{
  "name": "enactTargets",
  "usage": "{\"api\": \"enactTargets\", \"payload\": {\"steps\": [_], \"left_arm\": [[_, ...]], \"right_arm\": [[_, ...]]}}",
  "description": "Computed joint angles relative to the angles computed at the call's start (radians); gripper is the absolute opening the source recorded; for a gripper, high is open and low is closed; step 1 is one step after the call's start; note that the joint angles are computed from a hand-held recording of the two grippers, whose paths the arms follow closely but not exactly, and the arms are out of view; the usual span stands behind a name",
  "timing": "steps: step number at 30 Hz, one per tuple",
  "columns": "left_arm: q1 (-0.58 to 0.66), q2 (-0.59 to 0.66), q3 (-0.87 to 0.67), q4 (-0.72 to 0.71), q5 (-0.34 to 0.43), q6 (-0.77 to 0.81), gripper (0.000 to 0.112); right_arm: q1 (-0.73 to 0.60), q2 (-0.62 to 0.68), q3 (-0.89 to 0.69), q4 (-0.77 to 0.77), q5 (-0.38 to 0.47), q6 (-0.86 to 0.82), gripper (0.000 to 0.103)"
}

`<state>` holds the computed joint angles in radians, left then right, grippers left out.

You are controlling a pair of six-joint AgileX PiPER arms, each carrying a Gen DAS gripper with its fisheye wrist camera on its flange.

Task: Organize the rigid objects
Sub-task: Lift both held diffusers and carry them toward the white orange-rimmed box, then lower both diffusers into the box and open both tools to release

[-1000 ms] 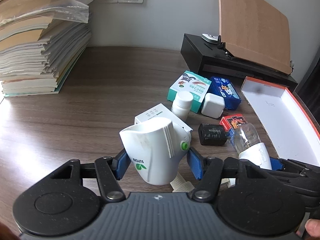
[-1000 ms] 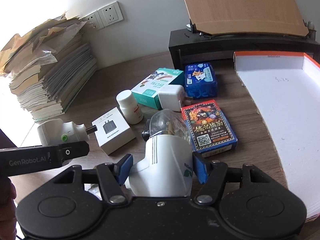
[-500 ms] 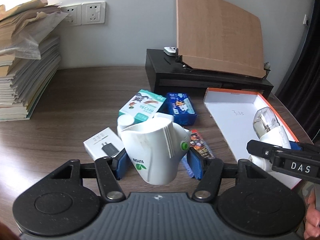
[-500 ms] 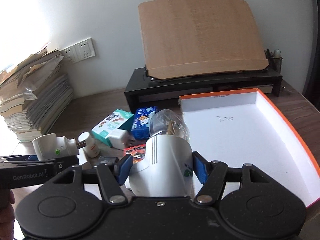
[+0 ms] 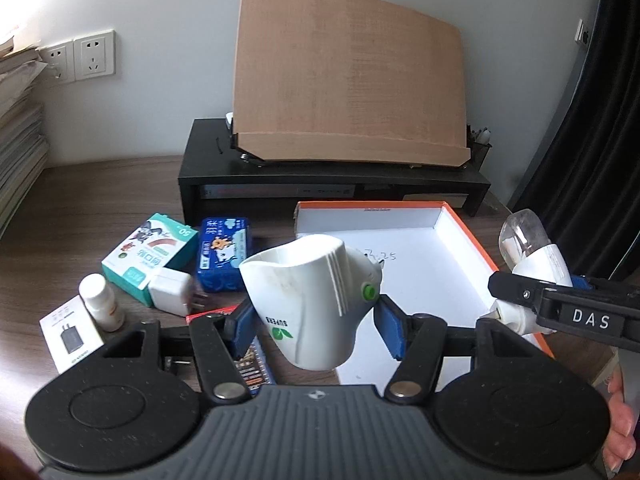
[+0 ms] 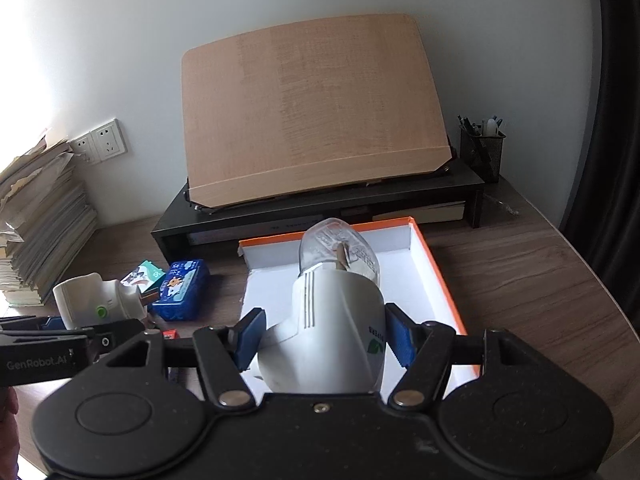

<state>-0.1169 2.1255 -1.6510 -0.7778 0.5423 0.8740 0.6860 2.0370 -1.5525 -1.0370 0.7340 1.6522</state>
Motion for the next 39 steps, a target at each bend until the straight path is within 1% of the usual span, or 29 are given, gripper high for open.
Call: {"api": "enactTargets", "payload": {"steps": [3,5,6,8,10,14,17,23,25,27,29,32,37,39], "left_arm": [[-0.053,0.023,-0.032,0.054,-0.030,-0.103,0.062],[-0.089,0.025,-0.027,0.089,-0.082,-0.157,0.062],[-0.106,0.027,-0.026,0.118,-0.108,-0.197,0.062],[-0.137,0.037,-0.038,0.192,-0.133,-0.300,0.062],[-0.162,0.046,-0.047,0.263,-0.156,-0.386,0.062],[-0.198,0.066,-0.090,0.431,-0.144,-0.556,0.062],[-0.217,0.080,-0.110,0.513,-0.150,-0.647,0.062],[-0.239,0.118,-0.161,0.634,-0.142,-0.770,0.062],[-0.240,0.140,-0.196,0.632,-0.119,-0.779,0.062],[-0.245,0.163,-0.238,0.659,-0.095,-0.809,0.062],[-0.250,0.186,-0.282,0.662,-0.067,-0.809,0.062],[-0.257,0.206,-0.315,0.679,-0.057,-0.814,0.062],[-0.252,0.246,-0.386,0.660,-0.010,-0.793,0.062],[-0.250,0.254,-0.398,0.666,-0.006,-0.800,0.062]], "right_arm": [[-0.052,-0.048,0.077,-0.013,-0.071,-0.025,0.077],[-0.095,-0.075,0.120,-0.018,-0.130,-0.046,0.077],[-0.116,-0.083,0.137,-0.019,-0.159,-0.057,0.077],[-0.163,-0.102,0.176,-0.035,-0.230,-0.069,0.077],[-0.201,-0.099,0.179,-0.002,-0.270,-0.130,0.077],[-0.251,-0.092,0.190,-0.034,-0.340,-0.129,0.077],[-0.277,-0.077,0.176,-0.008,-0.368,-0.174,0.077],[-0.303,-0.041,0.119,0.052,-0.376,-0.277,0.077],[-0.307,-0.031,0.102,0.071,-0.368,-0.304,0.077],[-0.310,-0.019,0.078,0.112,-0.355,-0.349,0.077],[-0.315,-0.004,0.055,0.154,-0.347,-0.397,0.077],[-0.320,0.020,0.023,0.191,-0.338,-0.438,0.077],[-0.324,0.061,-0.034,0.243,-0.322,-0.490,0.077],[-0.325,0.078,-0.060,0.271,-0.312,-0.521,0.077]]}}
